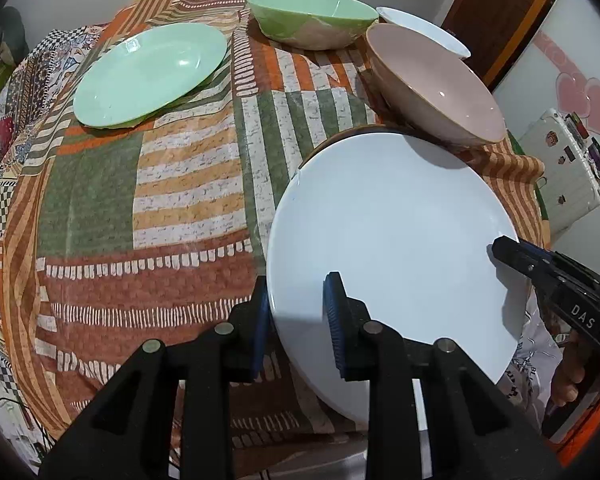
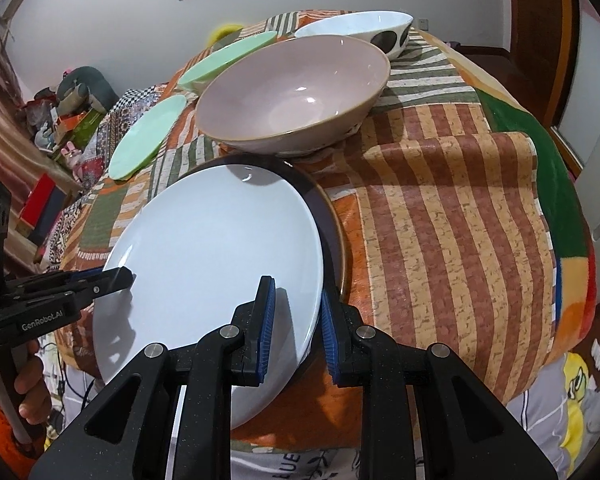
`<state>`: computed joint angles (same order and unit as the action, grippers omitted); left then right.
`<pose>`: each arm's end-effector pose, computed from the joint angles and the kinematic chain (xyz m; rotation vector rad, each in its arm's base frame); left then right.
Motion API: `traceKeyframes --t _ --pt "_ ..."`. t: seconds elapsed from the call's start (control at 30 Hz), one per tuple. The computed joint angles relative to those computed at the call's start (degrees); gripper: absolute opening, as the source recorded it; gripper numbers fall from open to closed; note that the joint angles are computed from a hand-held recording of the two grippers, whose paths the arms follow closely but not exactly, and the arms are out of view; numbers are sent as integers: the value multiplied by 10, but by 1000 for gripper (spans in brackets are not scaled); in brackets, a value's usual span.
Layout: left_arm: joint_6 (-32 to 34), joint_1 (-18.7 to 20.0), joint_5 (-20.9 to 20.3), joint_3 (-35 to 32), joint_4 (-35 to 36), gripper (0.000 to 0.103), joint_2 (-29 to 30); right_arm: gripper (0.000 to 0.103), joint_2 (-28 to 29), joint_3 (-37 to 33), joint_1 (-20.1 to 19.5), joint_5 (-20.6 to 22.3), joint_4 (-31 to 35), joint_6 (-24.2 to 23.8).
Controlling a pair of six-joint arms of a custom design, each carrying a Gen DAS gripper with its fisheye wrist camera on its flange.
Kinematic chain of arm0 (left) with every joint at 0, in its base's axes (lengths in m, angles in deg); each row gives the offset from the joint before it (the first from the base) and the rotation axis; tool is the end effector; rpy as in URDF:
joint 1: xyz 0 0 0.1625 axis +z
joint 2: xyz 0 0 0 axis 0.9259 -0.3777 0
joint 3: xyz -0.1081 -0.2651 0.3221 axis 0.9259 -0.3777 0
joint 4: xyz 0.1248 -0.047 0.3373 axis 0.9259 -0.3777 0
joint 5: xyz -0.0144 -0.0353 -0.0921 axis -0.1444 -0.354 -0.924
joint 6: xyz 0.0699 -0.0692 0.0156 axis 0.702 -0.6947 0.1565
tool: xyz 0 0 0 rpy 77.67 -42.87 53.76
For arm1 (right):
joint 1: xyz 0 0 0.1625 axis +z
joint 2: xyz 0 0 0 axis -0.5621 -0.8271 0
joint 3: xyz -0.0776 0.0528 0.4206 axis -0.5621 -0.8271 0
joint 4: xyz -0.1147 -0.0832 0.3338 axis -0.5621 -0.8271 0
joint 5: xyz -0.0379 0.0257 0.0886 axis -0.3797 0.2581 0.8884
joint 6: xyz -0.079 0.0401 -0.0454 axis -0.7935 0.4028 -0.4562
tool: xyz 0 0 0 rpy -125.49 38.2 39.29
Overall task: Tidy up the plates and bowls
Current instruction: 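Lift and carry the white plate with both grippers over the purple plate, then lower the white plate onto the purple plate and open both grippers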
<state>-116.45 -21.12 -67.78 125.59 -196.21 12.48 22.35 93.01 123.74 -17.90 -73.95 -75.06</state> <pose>-0.3062 -0.6243 0.0826 -0.1029 2.4079 -0.6311 0.1083 -0.6570 0.2746 0.7697 -2.7055 0.4194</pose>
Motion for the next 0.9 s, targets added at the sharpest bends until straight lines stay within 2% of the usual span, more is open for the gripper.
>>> traceKeyframes --t 0.37,0.7,0.8,0.9 --pt "8 7 -7 -11 -4 28 6 20 7 -10 1 -2 -11 -7" --pt "5 5 0 -20 15 34 10 19 10 6 12 -31 -52 -44" --pt "1 3 2 -14 13 34 5 23 13 28 22 -70 -130 -74" --pt "2 -2 7 0 2 34 -6 27 4 21 19 -55 -116 -66"
